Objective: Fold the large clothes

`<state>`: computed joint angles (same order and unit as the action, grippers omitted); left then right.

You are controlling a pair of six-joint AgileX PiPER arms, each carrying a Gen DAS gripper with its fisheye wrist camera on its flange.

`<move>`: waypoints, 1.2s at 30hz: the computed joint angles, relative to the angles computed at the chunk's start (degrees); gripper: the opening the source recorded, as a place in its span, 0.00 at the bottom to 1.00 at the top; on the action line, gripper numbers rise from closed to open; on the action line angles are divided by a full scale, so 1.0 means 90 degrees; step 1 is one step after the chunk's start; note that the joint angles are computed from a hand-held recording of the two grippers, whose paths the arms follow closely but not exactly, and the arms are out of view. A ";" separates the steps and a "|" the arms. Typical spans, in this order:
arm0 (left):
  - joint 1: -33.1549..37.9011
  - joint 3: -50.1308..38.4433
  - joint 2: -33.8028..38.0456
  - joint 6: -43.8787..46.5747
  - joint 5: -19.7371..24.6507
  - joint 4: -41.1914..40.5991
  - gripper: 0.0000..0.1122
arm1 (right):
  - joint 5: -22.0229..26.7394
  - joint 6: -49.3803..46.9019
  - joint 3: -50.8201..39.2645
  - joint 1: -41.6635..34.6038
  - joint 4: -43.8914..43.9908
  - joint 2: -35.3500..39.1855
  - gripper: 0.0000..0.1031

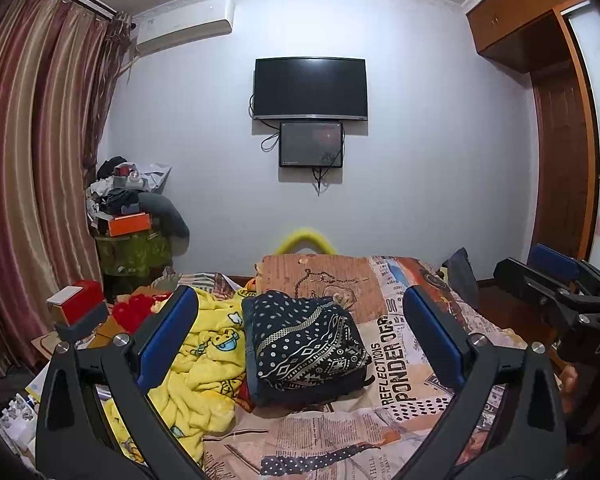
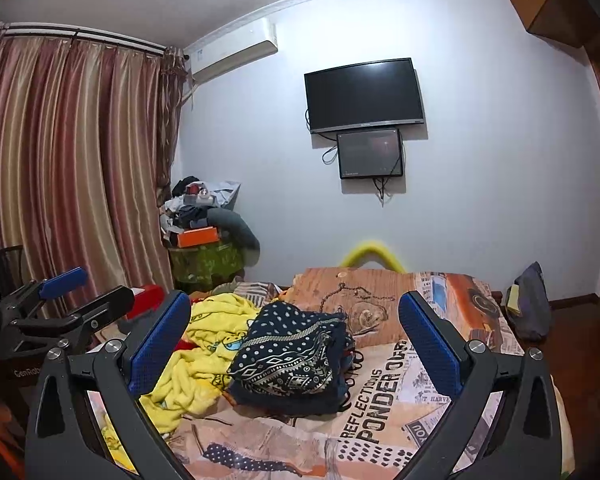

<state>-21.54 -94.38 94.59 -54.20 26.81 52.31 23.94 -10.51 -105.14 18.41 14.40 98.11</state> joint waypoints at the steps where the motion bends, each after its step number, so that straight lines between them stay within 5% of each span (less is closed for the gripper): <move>1: 0.0005 0.0001 0.0006 -0.0009 -0.0008 0.0007 0.91 | 0.0027 -0.0035 -0.0013 -0.0016 0.0050 0.0000 1.00; 36: 0.0318 -0.0258 0.0227 0.1596 -0.0311 -0.1837 0.91 | 0.0334 -0.0023 -0.0343 -0.0175 0.0260 0.0246 1.00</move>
